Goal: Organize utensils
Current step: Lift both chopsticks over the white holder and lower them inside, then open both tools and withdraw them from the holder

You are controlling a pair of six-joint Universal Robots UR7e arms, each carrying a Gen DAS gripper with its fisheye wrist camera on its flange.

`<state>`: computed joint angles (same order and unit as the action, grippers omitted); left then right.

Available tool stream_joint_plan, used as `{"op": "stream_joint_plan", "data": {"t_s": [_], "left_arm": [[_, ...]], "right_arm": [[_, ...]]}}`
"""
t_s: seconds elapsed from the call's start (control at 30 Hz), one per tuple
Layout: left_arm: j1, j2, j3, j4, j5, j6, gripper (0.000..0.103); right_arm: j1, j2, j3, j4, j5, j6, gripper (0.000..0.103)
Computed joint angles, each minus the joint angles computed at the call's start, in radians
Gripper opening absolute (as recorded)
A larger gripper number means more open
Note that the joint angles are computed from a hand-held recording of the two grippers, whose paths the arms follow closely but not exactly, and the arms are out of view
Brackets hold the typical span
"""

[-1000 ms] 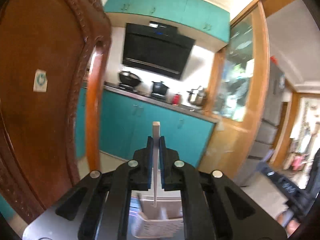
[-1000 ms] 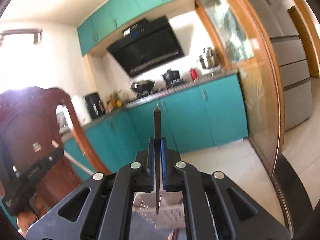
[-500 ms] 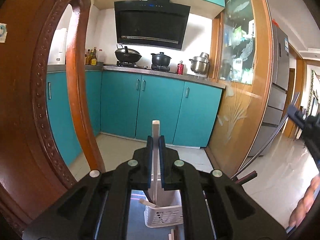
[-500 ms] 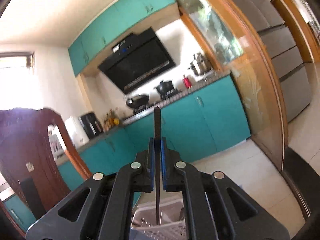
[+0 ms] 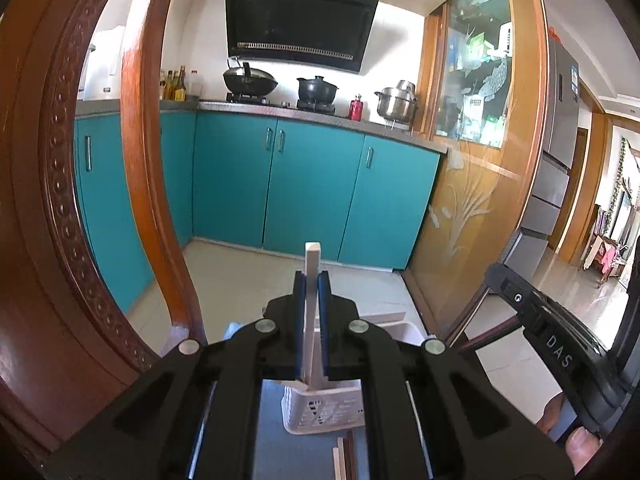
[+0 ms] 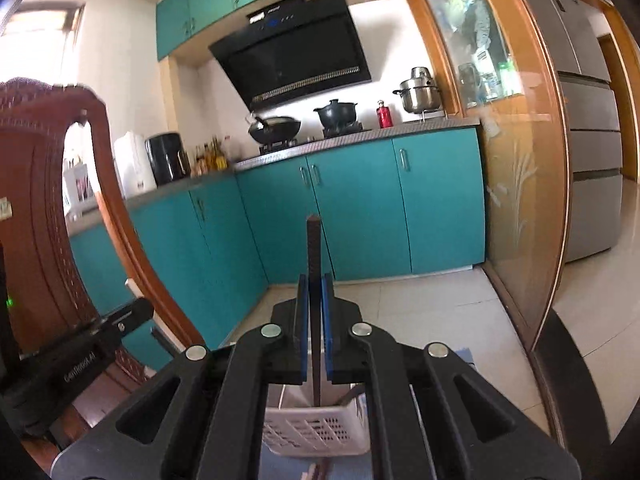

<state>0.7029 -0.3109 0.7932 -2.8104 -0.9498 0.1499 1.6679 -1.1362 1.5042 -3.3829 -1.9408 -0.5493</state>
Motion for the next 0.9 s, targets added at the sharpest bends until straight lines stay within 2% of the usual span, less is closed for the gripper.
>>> {"op": "stream_joint_plan", "data": {"t_s": [0.03,0.07,0.2,0.27,0.37,0.5,0.63,0.73,0.87,0.9], "left_arm": [[0.001,-0.004,0.007,0.004,-0.001,-0.009,0.007],[0.003,-0.01,0.014,0.013,-0.006,-0.021,0.007],[0.005,-0.027,0.043,0.023,-0.01,-0.056,0.007],[-0.001,-0.033,0.06,0.006,-0.002,-0.042,0.008],[-0.012,-0.045,0.098,-0.042,0.015,-0.005,0.017],[-0.027,-0.059,0.145,-0.108,0.036,0.042,0.031],[-0.038,-0.073,0.194,-0.186,0.058,0.09,0.033],[-0.042,-0.083,0.225,-0.205,0.075,0.118,0.034],[-0.047,-0.087,0.27,-0.322,0.132,0.185,0.034],[-0.047,-0.09,0.287,-0.375,0.15,0.194,0.037]], "right_arm": [[0.005,0.002,0.0,-0.006,-0.012,-0.006,0.008],[0.009,0.0,0.007,-0.017,-0.018,-0.014,0.013],[0.023,-0.022,0.044,-0.059,-0.022,-0.018,0.043],[0.029,-0.037,0.067,-0.085,-0.016,-0.02,0.05],[0.042,-0.053,0.092,-0.12,-0.018,-0.035,0.059],[0.056,-0.075,0.124,-0.154,-0.021,-0.048,0.064],[0.059,-0.105,0.159,-0.138,-0.017,-0.014,0.064],[0.05,-0.15,0.205,-0.058,0.019,0.035,0.064],[0.035,-0.174,0.283,-0.076,0.013,-0.001,0.064],[0.019,-0.185,0.31,-0.046,0.018,-0.003,0.064]]}}
